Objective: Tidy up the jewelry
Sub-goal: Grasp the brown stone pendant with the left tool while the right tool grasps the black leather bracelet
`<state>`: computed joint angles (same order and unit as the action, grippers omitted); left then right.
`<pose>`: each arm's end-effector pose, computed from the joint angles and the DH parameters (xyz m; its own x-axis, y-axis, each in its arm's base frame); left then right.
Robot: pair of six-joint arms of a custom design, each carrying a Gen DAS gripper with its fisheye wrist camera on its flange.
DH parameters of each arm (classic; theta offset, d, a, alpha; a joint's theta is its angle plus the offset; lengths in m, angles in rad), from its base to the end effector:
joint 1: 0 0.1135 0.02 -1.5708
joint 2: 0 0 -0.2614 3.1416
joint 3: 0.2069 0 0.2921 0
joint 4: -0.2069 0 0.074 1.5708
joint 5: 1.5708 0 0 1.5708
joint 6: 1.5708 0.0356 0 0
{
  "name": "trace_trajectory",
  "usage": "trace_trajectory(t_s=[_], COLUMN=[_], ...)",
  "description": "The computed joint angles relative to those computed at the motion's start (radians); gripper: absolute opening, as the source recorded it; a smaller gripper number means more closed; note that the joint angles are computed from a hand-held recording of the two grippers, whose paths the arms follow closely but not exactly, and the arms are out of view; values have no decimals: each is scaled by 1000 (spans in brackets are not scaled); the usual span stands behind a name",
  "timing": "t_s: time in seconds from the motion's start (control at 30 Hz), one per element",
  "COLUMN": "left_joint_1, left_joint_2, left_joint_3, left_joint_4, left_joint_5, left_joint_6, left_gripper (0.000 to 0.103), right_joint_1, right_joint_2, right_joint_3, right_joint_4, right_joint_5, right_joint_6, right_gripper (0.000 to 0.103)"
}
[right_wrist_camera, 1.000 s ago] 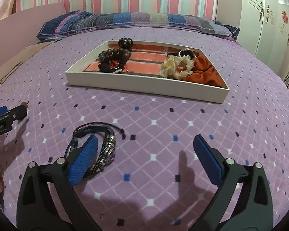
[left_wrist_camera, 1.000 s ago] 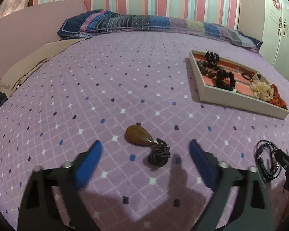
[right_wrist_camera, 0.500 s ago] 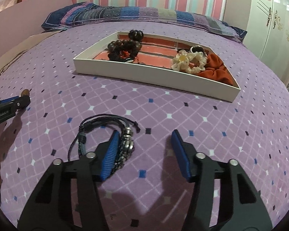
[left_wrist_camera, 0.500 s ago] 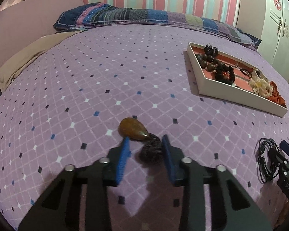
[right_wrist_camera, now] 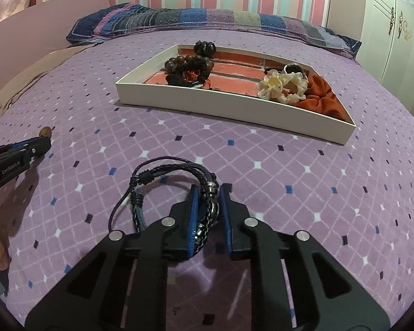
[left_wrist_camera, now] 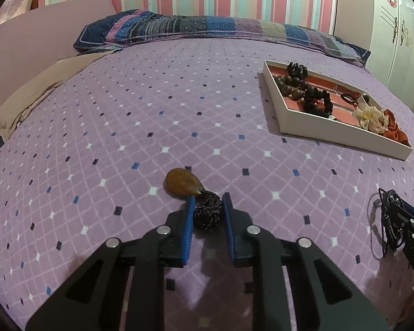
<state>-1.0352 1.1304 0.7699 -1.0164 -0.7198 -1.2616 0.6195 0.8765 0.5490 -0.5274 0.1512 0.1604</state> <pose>0.1307 -0.1743 0.2064 -0.7066 -0.2128 -0.6748 -0.3000 0.9539 0.0133 0.1777 0.1201 0.1969 -0.6852 -0.2947 -0.6660 -0.3891 0.9212 -0.0074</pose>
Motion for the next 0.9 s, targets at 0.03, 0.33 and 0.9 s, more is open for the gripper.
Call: trace_trajectory(t_s=[0.03,0.33,0.9], left_joint_1=[0,-10,-41], left_joint_2=[2,19,131], left_joint_3=[1,18,226], left_joint_4=[-1,-39,-2], left_joint_5=[-1,-32,-110], left_joint_6=[2,-20,59], left_gripper=[20,19,19], right_joint_1=[1,-32,-364], right_joint_2=[0,-26,-45], right_joint_3=[0,-4,83], right_joint_4=[-1,-1,-13], right_joint_5=[-1,-41,-236], right_joint_6=[2,14,-142], right_gripper=[16,15,15])
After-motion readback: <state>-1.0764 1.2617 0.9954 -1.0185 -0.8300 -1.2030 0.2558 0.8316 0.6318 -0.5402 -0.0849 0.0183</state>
